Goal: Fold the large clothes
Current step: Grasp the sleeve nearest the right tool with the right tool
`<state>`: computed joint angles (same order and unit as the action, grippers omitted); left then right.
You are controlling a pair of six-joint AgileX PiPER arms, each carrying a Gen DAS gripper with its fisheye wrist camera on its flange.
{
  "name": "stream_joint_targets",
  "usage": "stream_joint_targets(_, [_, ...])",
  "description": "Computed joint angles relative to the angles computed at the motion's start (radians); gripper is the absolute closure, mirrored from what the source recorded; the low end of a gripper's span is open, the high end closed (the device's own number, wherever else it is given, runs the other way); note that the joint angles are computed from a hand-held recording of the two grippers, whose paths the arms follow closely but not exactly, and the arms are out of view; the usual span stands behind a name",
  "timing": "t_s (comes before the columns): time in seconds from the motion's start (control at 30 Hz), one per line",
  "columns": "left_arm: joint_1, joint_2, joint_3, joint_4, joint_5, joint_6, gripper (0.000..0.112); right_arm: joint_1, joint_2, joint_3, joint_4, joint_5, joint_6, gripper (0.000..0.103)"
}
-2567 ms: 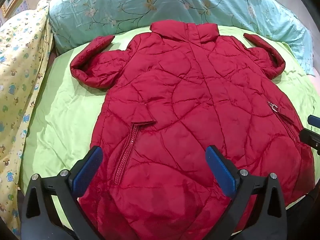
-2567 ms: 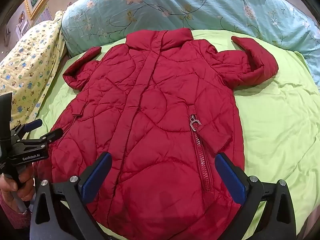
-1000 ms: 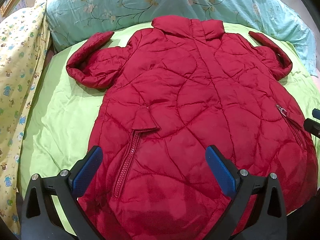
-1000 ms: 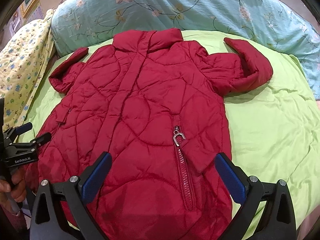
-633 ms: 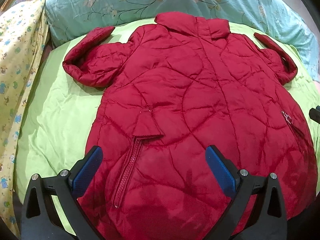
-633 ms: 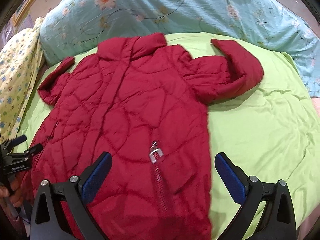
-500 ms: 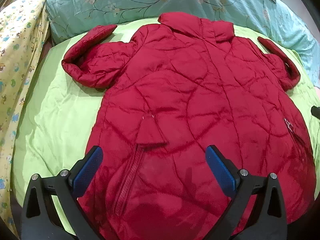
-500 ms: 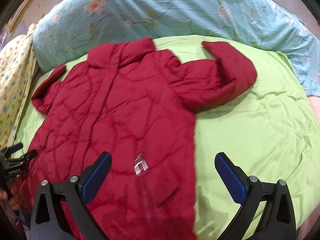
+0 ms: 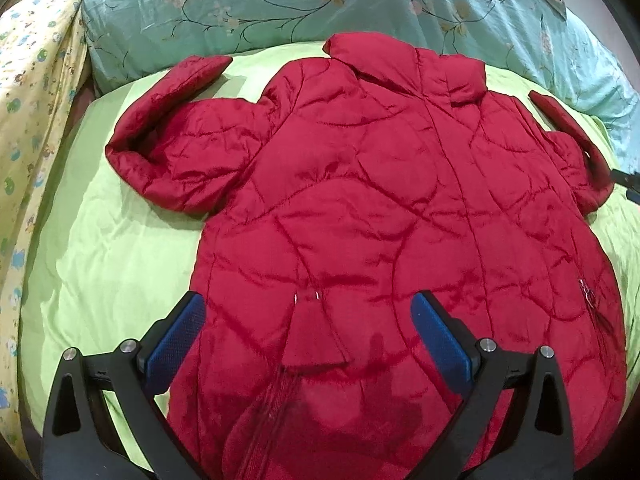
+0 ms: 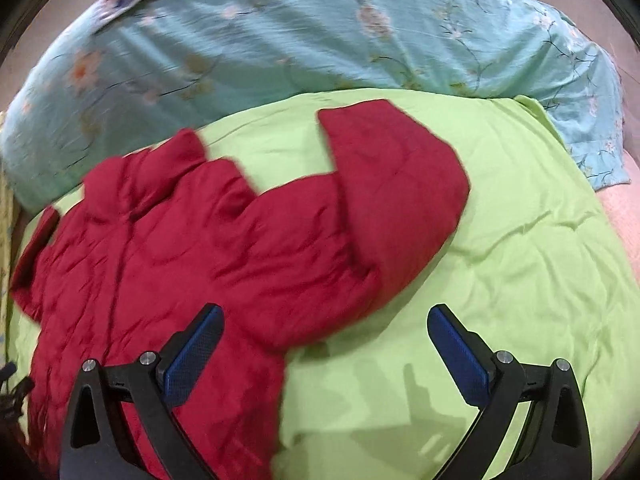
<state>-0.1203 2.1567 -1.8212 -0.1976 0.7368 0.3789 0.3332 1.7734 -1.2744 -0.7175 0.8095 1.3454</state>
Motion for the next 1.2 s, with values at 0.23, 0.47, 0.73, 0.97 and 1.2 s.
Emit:
stream_joint_targets(0.23, [-0.009, 0.107, -0.182, 0.012, 0.097, -0.034, 0.009, -0.152, 0.18, -0.251, 0.032, 0.054, -0.164, 0.008])
stream_joint_targets(0.47, [-0.025, 0.175, -0.262, -0.041, 0.112, 0.007, 0.009, -0.256, 0.437, -0.62, 0.131, 0.176, -0.368, 0.022])
stream_joint_targets(0.73, [-0.029, 0.262, -0.402, -0.051, 0.22, 0.006, 0.009, -0.263, 0.395, -0.544, 0.163, 0.067, -0.368, 0.09])
stream_joint_targets(0.97, [-0.008, 0.232, -0.36, -0.123, 0.225, 0.047, 0.009, -0.18, 0.246, -0.373, 0.161, -0.104, -0.321, 0.092])
stream_joint_targets(1.2, [0.022, 0.207, -0.334, -0.194, 0.258, 0.088, 0.009, -0.022, 0.176, -0.302, 0.292, -0.29, -0.382, 0.092])
